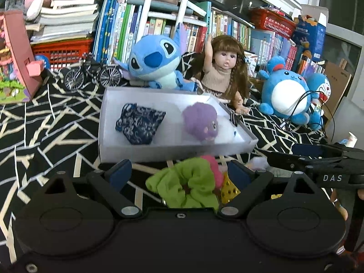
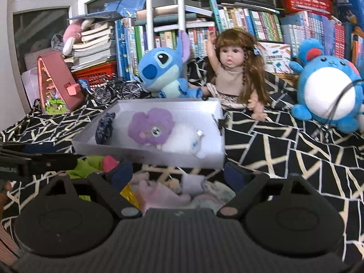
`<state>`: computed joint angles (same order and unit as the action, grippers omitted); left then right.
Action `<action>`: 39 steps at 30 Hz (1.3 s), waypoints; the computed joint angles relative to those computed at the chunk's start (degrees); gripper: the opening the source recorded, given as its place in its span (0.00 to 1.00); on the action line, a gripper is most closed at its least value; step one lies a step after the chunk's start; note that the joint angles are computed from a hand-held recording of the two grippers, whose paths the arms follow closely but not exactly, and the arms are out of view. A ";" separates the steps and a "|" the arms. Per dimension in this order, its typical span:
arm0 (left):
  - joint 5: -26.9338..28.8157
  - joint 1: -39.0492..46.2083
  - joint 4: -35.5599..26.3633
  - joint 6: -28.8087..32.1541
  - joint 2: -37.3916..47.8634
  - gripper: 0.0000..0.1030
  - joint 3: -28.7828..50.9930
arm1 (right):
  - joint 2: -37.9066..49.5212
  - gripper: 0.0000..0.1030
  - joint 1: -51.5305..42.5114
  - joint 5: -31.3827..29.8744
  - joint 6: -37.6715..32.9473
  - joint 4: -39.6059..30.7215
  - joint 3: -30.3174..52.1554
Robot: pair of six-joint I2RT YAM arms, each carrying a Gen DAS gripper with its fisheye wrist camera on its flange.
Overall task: Organize soft objects
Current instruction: 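Move the left tool to the green scrunchie while the right tool approaches the mint cloth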
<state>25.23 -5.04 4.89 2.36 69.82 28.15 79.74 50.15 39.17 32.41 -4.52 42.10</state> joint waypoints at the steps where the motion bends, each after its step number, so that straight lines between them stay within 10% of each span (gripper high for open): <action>1: 0.36 0.33 -0.52 0.00 -0.41 0.88 -0.33 | -0.40 0.90 0.20 0.28 0.77 -0.45 -0.54; 39: -0.32 -9.63 0.34 1.01 -3.55 0.82 -8.29 | 0.36 0.94 0.26 3.74 11.42 -0.19 -6.97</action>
